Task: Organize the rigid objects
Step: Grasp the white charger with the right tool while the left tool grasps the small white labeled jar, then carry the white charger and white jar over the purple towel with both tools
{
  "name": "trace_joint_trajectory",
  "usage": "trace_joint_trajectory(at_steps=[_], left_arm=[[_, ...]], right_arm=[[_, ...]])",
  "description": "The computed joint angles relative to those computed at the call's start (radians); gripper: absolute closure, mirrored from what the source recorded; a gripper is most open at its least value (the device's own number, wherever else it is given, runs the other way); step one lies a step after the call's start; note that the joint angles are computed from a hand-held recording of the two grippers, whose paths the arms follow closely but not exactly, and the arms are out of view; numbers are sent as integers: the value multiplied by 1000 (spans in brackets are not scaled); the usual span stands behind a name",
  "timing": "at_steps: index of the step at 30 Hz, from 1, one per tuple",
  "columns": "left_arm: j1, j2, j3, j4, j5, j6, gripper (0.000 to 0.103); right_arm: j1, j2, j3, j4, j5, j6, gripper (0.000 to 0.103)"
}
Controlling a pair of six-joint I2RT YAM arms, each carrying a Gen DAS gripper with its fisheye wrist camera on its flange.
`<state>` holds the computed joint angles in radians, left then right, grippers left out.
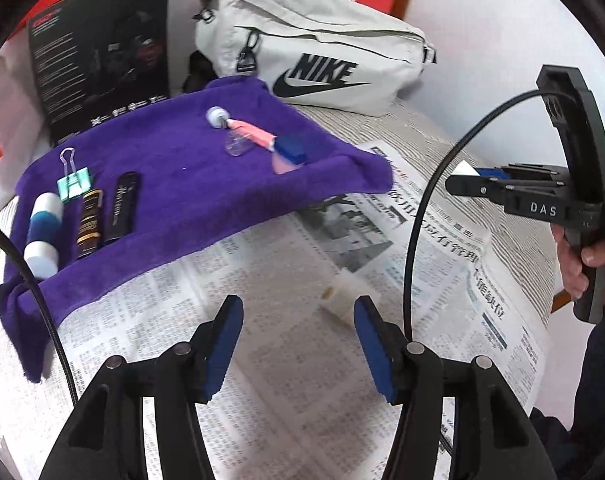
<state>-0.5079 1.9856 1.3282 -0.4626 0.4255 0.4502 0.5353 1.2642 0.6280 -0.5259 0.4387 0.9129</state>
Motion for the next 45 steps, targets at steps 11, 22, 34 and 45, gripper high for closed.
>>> trace_joint_trajectory(at_steps=[11, 22, 34, 45], left_arm=[[-50, 35, 16, -17, -19, 29, 47], [-99, 118, 96, -35, -78, 84, 53], [-121, 136, 119, -33, -75, 56, 72], [-68, 119, 121, -32, -93, 3, 72]], right_arm=[[-25, -78, -76, -15, 6, 37, 77], [-52, -147, -133, -20, -2, 52, 77], [-75, -116, -141, 19, -33, 31, 77], [-39, 8, -68, 118, -65, -29, 77]])
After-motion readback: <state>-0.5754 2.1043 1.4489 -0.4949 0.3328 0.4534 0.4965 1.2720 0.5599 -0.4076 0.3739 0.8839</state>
